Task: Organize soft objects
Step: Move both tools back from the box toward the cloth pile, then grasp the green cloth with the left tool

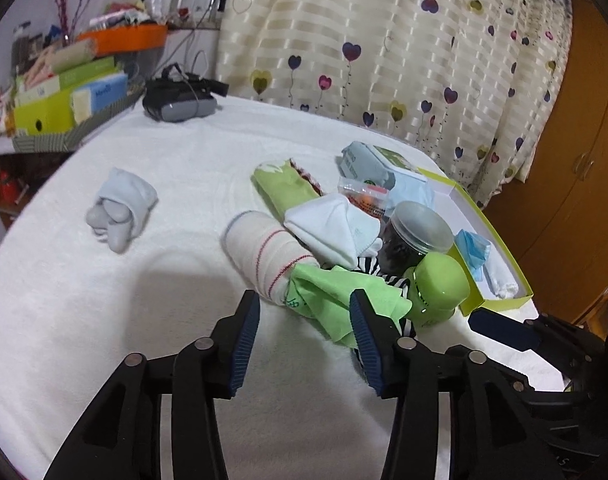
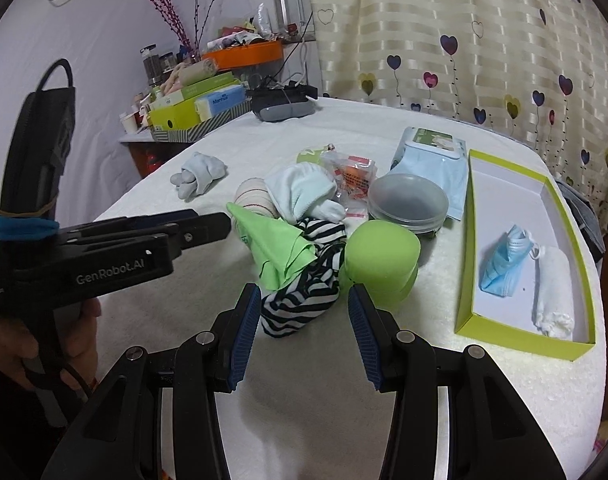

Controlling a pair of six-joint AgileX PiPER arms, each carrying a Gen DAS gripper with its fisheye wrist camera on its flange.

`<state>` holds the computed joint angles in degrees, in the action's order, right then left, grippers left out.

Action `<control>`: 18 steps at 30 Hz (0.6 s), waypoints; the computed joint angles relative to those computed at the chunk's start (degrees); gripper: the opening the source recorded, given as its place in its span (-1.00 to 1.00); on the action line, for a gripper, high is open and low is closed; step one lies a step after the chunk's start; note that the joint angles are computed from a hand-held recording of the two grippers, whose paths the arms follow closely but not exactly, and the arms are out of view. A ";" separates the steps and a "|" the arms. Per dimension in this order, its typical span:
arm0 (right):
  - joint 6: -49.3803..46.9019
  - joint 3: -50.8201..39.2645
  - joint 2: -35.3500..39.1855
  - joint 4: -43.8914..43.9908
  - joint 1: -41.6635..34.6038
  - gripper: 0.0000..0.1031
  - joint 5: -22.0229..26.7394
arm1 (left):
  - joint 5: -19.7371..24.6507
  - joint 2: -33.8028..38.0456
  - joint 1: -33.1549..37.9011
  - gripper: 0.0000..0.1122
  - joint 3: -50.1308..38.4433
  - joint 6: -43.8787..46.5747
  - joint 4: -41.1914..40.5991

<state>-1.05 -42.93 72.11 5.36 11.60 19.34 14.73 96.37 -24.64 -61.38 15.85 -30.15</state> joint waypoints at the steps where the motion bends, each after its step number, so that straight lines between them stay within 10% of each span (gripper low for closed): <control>1: -0.08 -0.04 0.19 0.14 -0.16 -0.10 -0.09 | 1.06 1.04 0.30 -0.16 -0.82 2.61 -3.16; 15: -14.43 0.99 -0.74 12.78 -6.45 -0.10 0.07 | 5.90 9.42 -1.66 -0.18 -8.23 0.60 -7.19; 18: -15.88 1.10 -1.03 14.15 -7.36 -0.10 0.25 | 5.62 9.21 -1.44 -0.71 -7.74 2.43 -9.27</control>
<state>-16.93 -41.83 71.08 19.51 4.24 19.59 20.35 105.58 -26.08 -69.12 18.28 -39.42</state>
